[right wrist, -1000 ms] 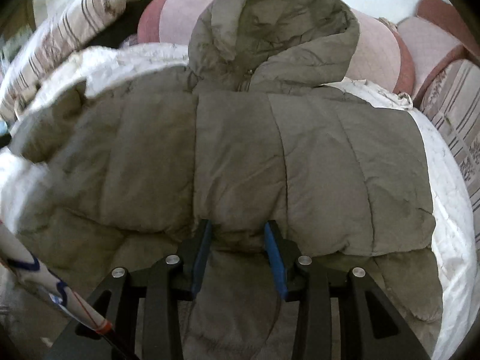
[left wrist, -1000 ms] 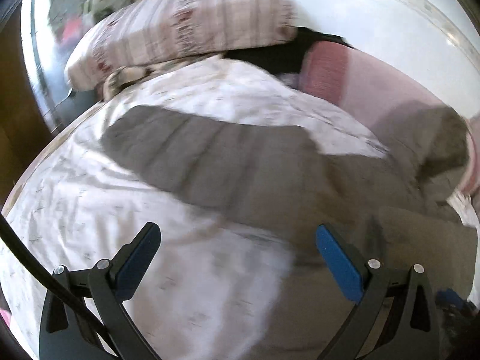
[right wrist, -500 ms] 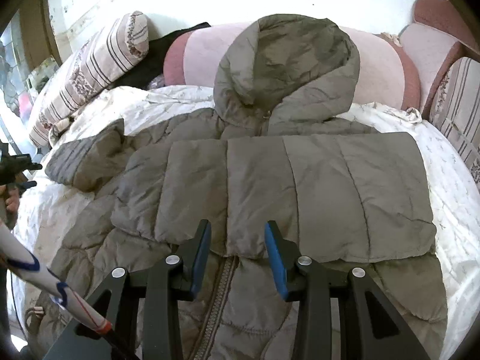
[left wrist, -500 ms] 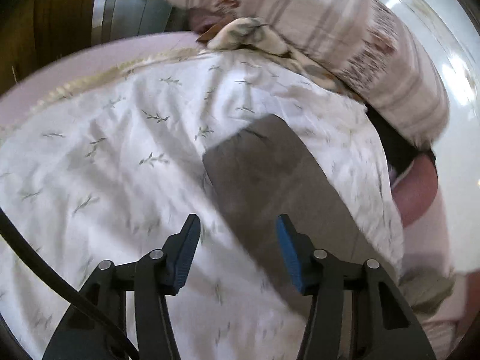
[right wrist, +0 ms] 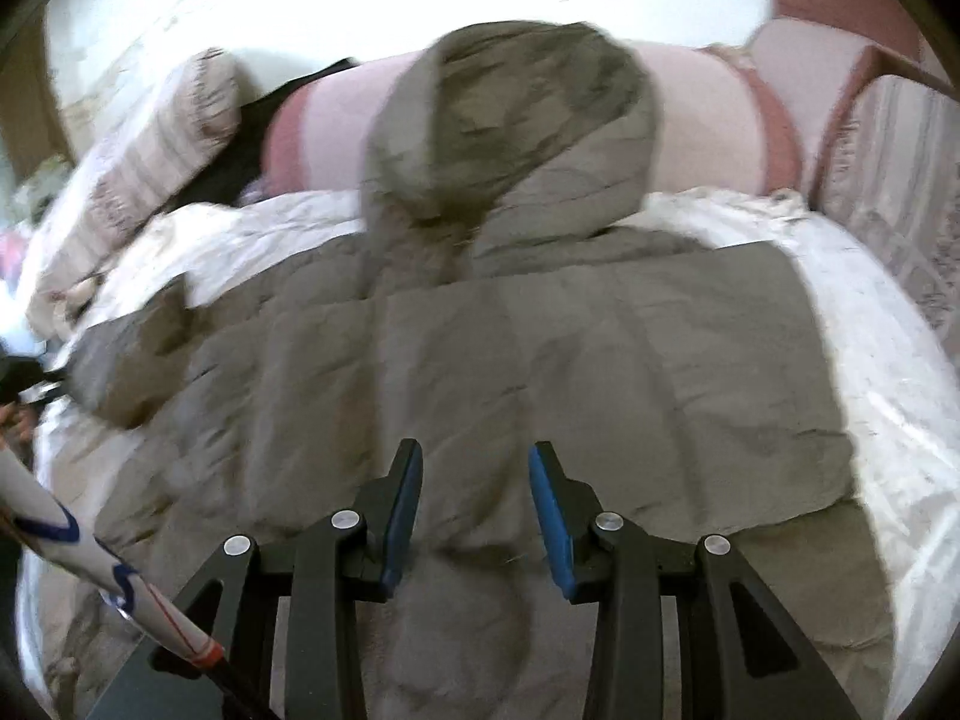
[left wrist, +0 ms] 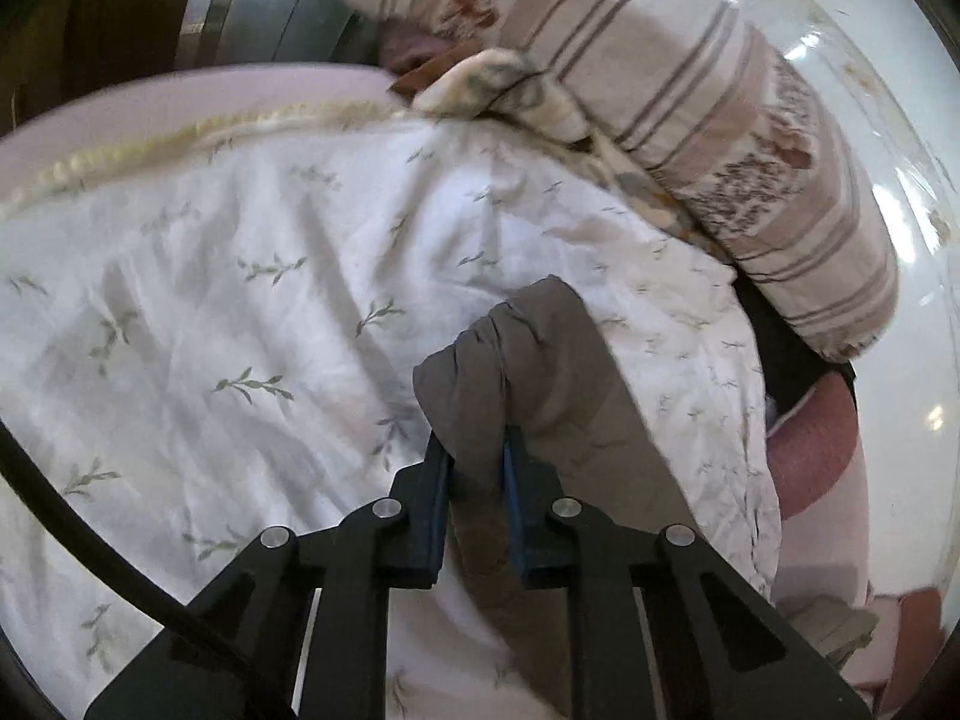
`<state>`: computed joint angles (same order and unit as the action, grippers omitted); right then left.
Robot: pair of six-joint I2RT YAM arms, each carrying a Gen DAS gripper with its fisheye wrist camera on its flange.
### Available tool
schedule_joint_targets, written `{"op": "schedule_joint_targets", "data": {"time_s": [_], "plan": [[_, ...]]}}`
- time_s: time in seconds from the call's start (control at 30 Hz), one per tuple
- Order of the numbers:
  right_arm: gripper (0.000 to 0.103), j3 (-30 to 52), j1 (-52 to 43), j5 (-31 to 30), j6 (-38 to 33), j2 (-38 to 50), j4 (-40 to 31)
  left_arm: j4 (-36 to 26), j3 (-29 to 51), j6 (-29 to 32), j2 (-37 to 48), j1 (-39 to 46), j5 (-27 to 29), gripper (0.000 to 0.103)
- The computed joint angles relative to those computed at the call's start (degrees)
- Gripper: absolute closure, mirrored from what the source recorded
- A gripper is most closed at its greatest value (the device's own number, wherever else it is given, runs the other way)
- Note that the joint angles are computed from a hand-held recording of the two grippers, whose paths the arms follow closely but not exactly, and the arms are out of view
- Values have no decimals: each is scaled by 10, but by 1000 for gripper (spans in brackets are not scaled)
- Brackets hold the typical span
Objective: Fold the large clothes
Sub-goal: 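Grasp the other sleeve cuff with the left tool, then fold the held sleeve across the jacket body and open the left tool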
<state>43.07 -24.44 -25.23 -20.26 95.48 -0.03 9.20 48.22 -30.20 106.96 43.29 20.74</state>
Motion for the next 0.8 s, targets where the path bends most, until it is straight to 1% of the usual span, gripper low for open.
{"op": "schedule_joint_targets", "data": {"time_s": [0.03, 0.1, 0.17, 0.2, 0.23, 0.27, 0.3, 0.37, 0.43, 0.47, 0.53, 0.6, 0.63, 0.73, 0.77, 0.8], "plan": [[63, 7, 4, 25, 7, 14, 17, -6, -6, 4, -18, -2, -1, 88], [63, 37, 14, 69, 15, 60, 20, -26, -22, 12, -68, -5, 3, 88], [62, 75, 23, 96, 15, 111, -2, -56, -34, 23, -130, -15, 0, 88], [62, 86, 32, 114, 5, 126, -11, -75, -36, 27, -160, -22, -2, 89], [62, 81, 34, 118, 2, 123, -4, -92, -39, 30, -190, -30, -5, 89], [62, 78, 34, 115, -1, 113, -10, -117, -40, 32, -232, -44, -8, 89], [62, 81, 28, 100, -3, 107, -23, -136, -39, 32, -262, -57, -11, 89], [62, 92, -3, 36, 4, 88, -62, -187, -29, 28, -337, -102, -29, 89], [62, 97, -32, -3, 7, 72, -80, -227, -9, 19, -387, -158, -60, 89], [62, 99, -49, -23, 8, 64, -85, -255, 8, 11, -419, -205, -86, 89], [62, 104, -72, -50, 16, 52, -93, -295, 43, 0, -449, -289, -136, 89], [62, 129, -105, -77, 15, 58, -123, -332, 95, -15, -456, -411, -222, 89], [62, 139, -116, -86, 19, 60, -133, -344, 122, -23, -449, -475, -264, 89], [62, 176, -160, -121, 24, 76, -161, -360, 181, -40, -411, -623, -356, 89], [62, 186, -175, -131, 22, 81, -169, -360, 203, -48, -384, -677, -383, 89], [62, 195, -191, -140, 22, 84, -176, -358, 218, -54, -364, -710, -396, 89]]}}
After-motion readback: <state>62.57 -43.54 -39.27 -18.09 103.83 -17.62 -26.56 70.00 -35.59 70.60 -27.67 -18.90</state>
